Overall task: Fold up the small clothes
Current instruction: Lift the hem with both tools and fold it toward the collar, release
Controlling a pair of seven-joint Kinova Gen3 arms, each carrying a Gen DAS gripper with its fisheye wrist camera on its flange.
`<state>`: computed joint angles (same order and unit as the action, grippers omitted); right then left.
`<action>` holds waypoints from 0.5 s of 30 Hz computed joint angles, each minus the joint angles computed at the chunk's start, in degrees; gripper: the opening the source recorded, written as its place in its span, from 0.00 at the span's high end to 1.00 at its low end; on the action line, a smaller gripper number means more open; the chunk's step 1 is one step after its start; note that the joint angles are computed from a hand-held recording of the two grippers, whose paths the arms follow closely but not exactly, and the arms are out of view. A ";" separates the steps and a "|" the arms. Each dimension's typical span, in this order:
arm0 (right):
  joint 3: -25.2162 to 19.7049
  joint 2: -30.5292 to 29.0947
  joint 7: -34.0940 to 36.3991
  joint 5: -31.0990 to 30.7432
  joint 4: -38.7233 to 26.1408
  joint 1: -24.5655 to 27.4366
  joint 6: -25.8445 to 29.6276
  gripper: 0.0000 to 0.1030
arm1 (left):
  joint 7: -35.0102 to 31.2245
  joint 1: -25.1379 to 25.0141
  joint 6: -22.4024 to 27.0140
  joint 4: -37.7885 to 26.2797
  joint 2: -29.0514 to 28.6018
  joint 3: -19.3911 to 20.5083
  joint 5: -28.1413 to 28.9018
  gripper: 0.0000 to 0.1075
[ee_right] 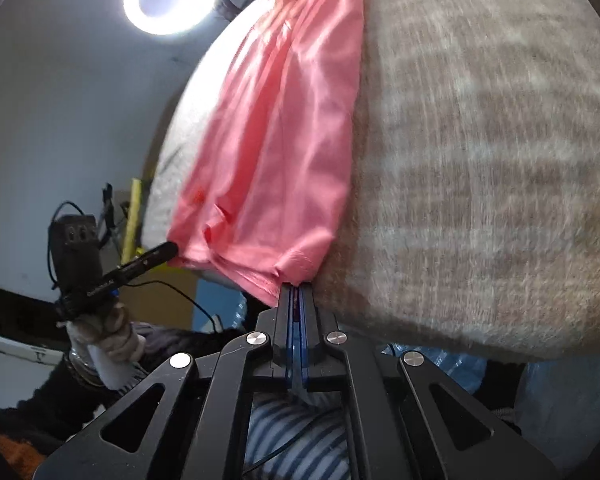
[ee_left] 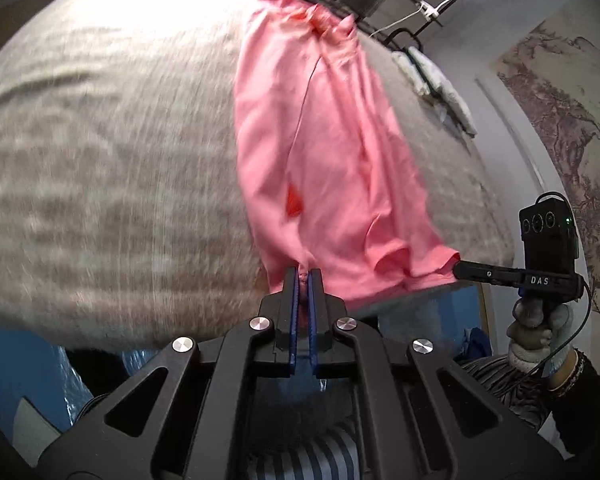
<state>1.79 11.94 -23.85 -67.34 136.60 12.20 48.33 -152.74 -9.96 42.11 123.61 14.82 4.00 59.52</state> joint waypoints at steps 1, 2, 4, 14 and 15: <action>0.16 -0.18 0.64 -1.01 -0.07 0.56 0.75 0.99 | 0.32 -0.13 0.35 -0.59 -0.31 -0.03 0.23 0.98; 0.46 -0.18 1.43 -1.59 -0.26 1.55 1.69 0.99 | 0.55 -0.07 0.33 -1.04 -0.42 -0.01 0.51 0.98; 1.09 -0.81 0.91 -2.13 -1.28 1.82 2.47 0.99 | 2.17 0.26 0.48 -2.79 -0.47 0.02 0.74 0.98; 0.70 -2.74 -4.84 -1.37 -9.71 -0.15 1.20 0.99 | 11.71 3.15 -1.32 -15.90 2.48 1.90 -5.45 0.99; 0.56 -2.73 -5.44 -1.04 -10.72 -0.49 0.66 0.99 | 13.10 3.29 -1.37 -17.59 3.53 2.14 -6.43 0.99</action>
